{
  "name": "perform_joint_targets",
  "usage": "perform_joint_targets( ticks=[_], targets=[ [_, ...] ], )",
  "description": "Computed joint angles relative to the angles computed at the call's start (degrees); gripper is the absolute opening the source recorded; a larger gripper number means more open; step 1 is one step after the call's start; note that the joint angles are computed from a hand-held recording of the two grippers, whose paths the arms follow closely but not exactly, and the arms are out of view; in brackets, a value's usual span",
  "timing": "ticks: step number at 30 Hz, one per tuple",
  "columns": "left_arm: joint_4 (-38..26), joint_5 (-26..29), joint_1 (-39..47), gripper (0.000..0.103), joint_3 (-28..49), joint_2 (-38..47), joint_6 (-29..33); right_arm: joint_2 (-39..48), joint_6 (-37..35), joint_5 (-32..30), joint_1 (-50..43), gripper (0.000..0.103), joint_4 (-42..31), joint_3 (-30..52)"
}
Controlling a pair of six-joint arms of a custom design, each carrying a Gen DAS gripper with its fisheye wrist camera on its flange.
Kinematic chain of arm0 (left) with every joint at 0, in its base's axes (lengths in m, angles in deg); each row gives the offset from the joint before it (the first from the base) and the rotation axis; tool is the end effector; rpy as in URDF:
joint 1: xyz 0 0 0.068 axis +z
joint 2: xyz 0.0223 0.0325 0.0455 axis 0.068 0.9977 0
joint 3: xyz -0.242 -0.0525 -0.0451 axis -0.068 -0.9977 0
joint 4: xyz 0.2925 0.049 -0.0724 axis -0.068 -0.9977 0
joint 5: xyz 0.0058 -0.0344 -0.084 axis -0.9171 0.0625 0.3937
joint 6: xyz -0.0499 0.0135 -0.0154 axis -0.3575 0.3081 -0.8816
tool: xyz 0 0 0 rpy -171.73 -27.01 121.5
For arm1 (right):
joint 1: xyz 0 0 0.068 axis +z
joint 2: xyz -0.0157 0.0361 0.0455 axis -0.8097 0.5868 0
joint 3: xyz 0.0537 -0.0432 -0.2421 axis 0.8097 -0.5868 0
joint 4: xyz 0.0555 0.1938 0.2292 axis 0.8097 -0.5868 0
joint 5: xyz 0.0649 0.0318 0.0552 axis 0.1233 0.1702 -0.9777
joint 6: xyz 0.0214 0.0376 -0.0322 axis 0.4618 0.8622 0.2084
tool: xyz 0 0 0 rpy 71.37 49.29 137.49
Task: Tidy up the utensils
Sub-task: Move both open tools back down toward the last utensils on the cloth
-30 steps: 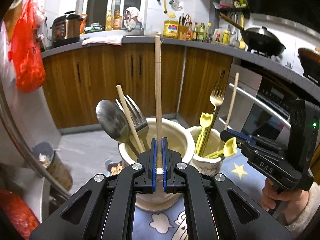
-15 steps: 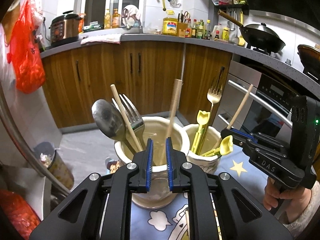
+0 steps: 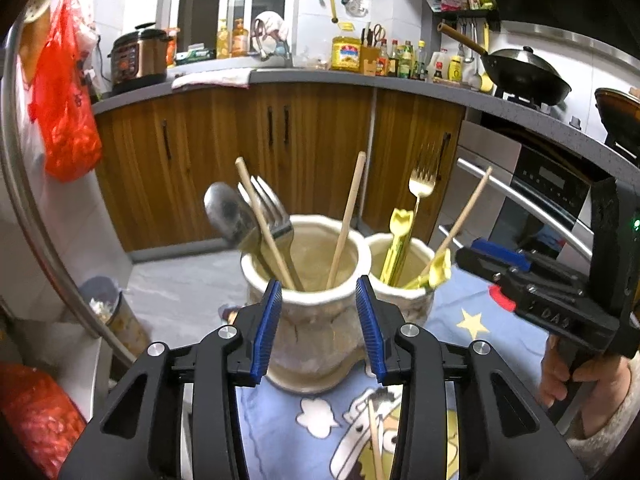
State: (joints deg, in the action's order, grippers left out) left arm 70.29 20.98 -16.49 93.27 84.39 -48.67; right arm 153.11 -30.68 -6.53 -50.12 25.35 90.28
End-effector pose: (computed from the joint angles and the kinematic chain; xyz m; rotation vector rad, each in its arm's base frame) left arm 0.3166 -0.1207 0.2576 0.4403 2.1312 -0.2841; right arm 0.3008 0.0295 0.2206 -0.0489 2.0214 0.4041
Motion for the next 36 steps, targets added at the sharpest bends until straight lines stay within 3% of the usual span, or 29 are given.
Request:
perform_joint_targets(
  ticks=[2, 8, 10, 17, 29, 36],
  targets=[
    [-0.7, -0.4, 0.1, 0.04, -1.5, -1.4, -0.2, -2.6, -0.2, 0.0, -0.4, 0.063, -1.4, -1.4],
    [-2.4, -1.8, 0.2, 0.042, -6.5, -4.9, -0.5, -11.5, -1.5, 0.4, -1.3, 0.079, -6.5, -6.3],
    [-3.1, -2.3, 0.4, 0.058, -8.7, -6.5, -0.7, -13.8, -2.0, 0.5, -1.6, 0.083, -8.9, -7.6],
    [-4.7, -1.7, 1.6, 0.065, -15.3, -9.5, -1.5, -20.3, -3.4, 2.7, -1.2, 0.096, -14.9, -13.0],
    [-9.6, -1.0, -2.0, 0.069, -22.6, -15.6, -4.2, -24.1, -3.0, 4.5, 2.4, 0.097, -19.9, -18.5],
    [-10.8, -3.1, -9.2, 0.057, -23.6, -16.2, -5.0, -25.6, -3.3, 4.3, 3.3, 0.097, -21.2, -19.4]
  ],
)
